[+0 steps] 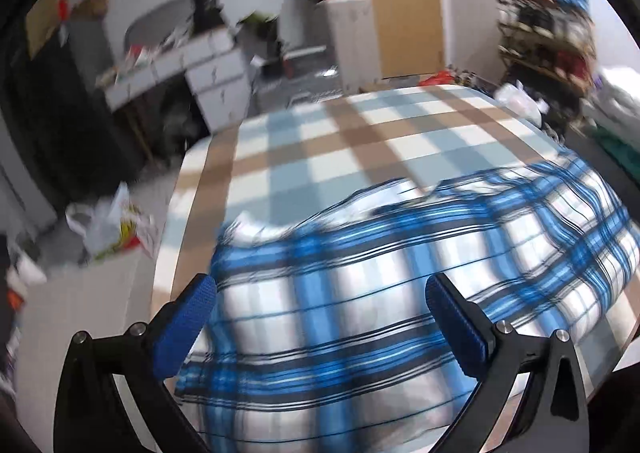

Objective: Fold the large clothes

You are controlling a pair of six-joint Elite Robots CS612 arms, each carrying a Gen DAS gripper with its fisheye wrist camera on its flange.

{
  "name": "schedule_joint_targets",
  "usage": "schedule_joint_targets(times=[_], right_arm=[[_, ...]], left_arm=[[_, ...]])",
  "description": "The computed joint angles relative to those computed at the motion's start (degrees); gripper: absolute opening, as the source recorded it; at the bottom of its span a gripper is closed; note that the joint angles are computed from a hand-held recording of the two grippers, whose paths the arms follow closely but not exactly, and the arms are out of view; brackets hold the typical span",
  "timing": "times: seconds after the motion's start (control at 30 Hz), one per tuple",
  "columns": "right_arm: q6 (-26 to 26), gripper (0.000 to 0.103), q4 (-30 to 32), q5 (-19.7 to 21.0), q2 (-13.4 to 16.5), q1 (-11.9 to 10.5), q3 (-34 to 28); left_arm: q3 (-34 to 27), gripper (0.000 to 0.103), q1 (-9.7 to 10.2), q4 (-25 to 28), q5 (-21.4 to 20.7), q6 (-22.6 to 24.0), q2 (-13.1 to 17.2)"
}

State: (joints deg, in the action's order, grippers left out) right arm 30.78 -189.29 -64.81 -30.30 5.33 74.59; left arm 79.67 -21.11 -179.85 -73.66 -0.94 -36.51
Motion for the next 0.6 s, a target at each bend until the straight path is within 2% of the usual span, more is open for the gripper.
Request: schedule_joint_targets(times=[0.07,0.1,0.17,0.23,0.27,0.3,0.37,0.43,0.5,0.53,0.57,0.6], right_arm=[[3.2,0.091,-0.5,-1.7,-1.4,-1.1,2.7],[5.5,0.091,0.2,-1.5,-1.6,-1.7,3.3],[14.3,0.091,3.2,2.3,-1.6,-3.7,4.6],[21.0,0.091,4.7,6.7,-0.5,-5.2,4.4],[21.9,0.091,5.7,6.3,-0.4,-5.3,4.4],[20.7,0.091,7.2,5.7,-0.6,-5.4,4.5],[18.2,0.090,10.2,3.8,-0.7,-5.3,4.0],[20.0,0.091,9.4,4.7,0.2,-5.5,3.0],[23.0,0.090,10.0,4.8,1.0,-5.4,1.6],[25.1,0.091,9.9,5.1,1.5,-5.3,0.9],[24.8,0.091,11.3,4.6,1.6,-5.0,0.3],[22.1,0.090,14.5,2.3,1.2,-4.4,-0.2]], left_arm=[[-0.3,0.102,-0.67,1.7,-5.1,3.7,-0.1],[-0.9,0.102,-0.90,3.9,-7.3,3.6,0.0],[-2.6,0.102,-0.42,7.1,-15.5,2.0,0.5],[-5.7,0.102,0.08,12.9,-26.1,-1.2,1.5],[-6.9,0.102,0.28,15.2,-28.2,-2.0,1.8],[-8.0,0.102,0.00,17.0,-28.0,-1.2,2.3],[-8.9,0.102,-1.33,18.5,-23.0,-1.0,2.9],[-11.3,0.102,-1.83,22.9,-21.3,-2.5,4.1],[-13.4,0.102,-1.54,27.3,-22.5,-4.5,5.0],[-14.0,0.102,-1.68,28.4,-21.6,-5.2,5.3],[-13.8,0.102,-2.11,28.1,-19.6,-3.6,5.4],[-13.7,0.102,-2.57,28.4,-17.7,-2.0,5.3]])
